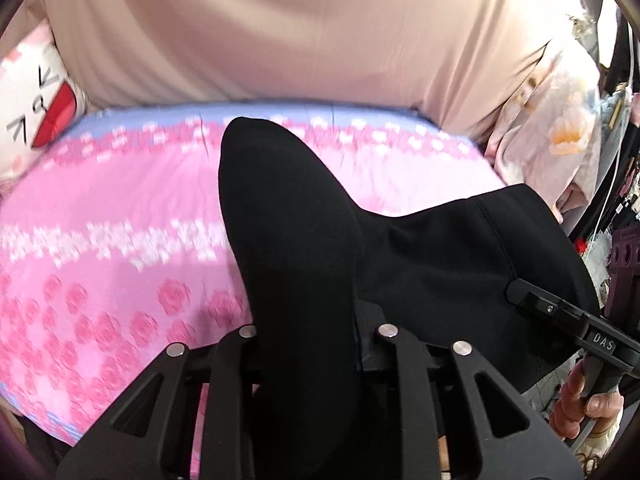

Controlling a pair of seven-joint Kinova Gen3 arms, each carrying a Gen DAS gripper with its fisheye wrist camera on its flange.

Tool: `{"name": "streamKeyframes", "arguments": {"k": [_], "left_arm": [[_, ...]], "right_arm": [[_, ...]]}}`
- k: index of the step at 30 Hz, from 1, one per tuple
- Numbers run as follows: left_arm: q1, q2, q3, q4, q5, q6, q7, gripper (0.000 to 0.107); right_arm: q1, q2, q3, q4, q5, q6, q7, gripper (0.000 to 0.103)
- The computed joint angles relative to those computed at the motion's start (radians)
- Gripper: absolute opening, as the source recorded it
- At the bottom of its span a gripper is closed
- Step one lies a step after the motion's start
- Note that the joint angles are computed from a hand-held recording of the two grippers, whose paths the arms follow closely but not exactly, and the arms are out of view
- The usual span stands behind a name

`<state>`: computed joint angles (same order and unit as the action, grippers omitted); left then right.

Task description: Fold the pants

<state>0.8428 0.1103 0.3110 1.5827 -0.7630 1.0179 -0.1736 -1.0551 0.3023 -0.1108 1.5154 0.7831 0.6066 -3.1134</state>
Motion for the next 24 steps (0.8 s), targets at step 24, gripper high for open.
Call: {"name": "streamKeyframes", "arguments": {"k": [24], "left_arm": [[-0.023, -0.043, 0.027, -0.15, -0.57, 0.012, 0.038, 0.023]], "right_arm": [[0.042, 0.015, 0.005, -0.267, 0.514, -0.053, -0.034, 0.042]]}}
